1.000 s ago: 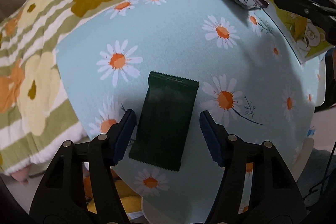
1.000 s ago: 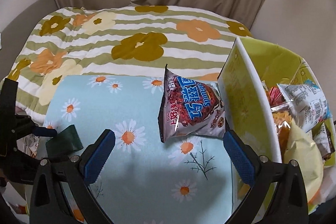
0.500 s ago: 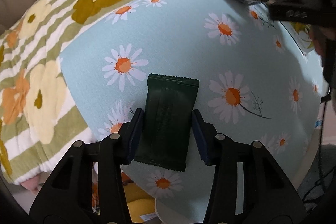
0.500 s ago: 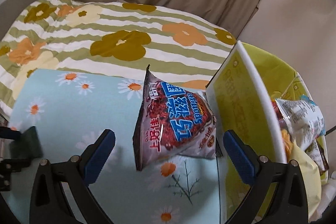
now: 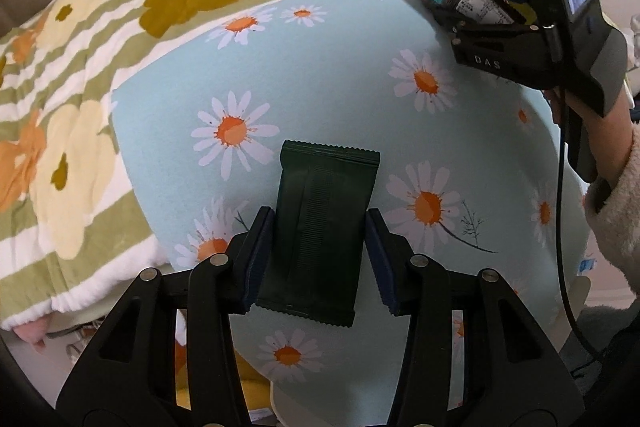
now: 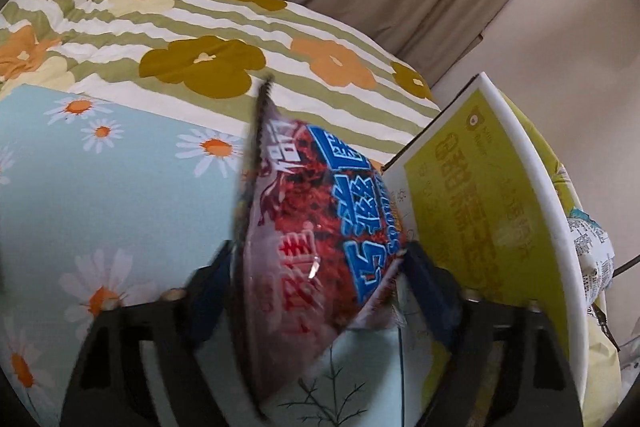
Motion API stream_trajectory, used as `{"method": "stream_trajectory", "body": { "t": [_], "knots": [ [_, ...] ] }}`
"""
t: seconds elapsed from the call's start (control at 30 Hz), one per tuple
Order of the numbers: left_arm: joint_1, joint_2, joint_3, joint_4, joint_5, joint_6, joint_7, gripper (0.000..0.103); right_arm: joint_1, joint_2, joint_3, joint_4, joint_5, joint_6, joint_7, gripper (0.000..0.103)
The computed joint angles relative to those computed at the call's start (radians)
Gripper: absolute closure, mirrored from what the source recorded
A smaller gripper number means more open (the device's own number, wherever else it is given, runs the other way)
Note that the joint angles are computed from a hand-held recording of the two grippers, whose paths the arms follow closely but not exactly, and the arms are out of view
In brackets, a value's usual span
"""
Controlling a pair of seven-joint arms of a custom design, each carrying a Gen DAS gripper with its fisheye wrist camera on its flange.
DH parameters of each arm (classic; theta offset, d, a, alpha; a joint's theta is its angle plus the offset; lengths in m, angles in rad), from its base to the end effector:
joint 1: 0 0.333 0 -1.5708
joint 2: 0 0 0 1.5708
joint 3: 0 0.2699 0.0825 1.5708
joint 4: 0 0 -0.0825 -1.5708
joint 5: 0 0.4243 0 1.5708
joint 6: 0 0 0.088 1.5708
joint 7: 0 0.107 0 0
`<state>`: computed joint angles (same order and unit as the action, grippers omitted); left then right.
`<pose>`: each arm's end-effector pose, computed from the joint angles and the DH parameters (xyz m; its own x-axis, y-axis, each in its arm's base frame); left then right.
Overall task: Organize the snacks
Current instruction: 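Grasp dark green bar with left tool while right tool grasps red-blue chip bag, then carry green bar and red-blue bag into the box and release both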
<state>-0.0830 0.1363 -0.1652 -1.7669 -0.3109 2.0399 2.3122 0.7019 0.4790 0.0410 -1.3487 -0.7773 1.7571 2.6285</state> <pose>0.6256 -0.1727 0.4388 -0.7665 -0.6241 0.1517 -0.6378 0.7118 -0.2941 0.5723 0.4344 0.4173 -0.2523 -0.8668 0.4302 -0.8537 -0.0099 -0.5207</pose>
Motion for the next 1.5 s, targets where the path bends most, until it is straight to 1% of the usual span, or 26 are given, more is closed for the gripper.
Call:
{"method": "stream_trajectory", "body": {
  "t": [0.13, 0.43, 0.57, 0.63, 0.87, 0.97, 1.1, 1.27, 1.4, 1.5],
  "knots": [
    [0.002, 0.001, 0.002, 0.012, -0.009, -0.004, -0.019, 0.061, -0.010, -0.043, 0.008, -0.043, 0.011, 0.034, 0.020, 0.041],
    [0.006, -0.021, 0.001, 0.044, -0.048, 0.008, -0.061, 0.061, -0.027, -0.161, 0.043, -0.125, 0.008, 0.132, 0.096, 0.042],
    [0.001, -0.041, -0.001, 0.062, -0.063, 0.016, -0.082, 0.061, -0.031, -0.211, 0.060, -0.132, -0.008, 0.145, 0.095, 0.042],
    [-0.005, -0.054, -0.004, 0.068, -0.067, 0.025, -0.094, 0.061, -0.042, -0.231, 0.069, -0.134, 0.007, 0.155, 0.078, 0.042],
    [-0.042, -0.099, -0.022, 0.089, -0.075, 0.043, -0.146, 0.061, -0.088, -0.409, 0.107, -0.270, -0.004, 0.224, 0.092, 0.042],
    [-0.065, -0.114, -0.033, 0.101, -0.079, 0.050, -0.189, 0.061, -0.127, -0.511, 0.125, -0.362, 0.006, 0.278, 0.090, 0.042],
    [-0.104, -0.137, -0.053, 0.107, -0.086, 0.078, -0.264, 0.061, -0.186, -0.668, 0.141, -0.505, 0.025, 0.344, 0.020, 0.042],
    [-0.171, -0.130, -0.091, 0.144, -0.056, 0.128, -0.406, 0.061, -0.253, -0.869, 0.127, -0.685, 0.080, 0.441, -0.087, 0.042],
    [-0.232, -0.087, -0.122, 0.200, -0.004, 0.181, -0.527, 0.061, -0.292, -0.993, 0.099, -0.795, 0.136, 0.488, -0.200, 0.042],
    [-0.277, -0.023, -0.139, 0.276, 0.041, 0.196, -0.608, 0.061, -0.322, -1.052, 0.079, -0.854, 0.178, 0.513, -0.277, 0.042]
  ]
}}
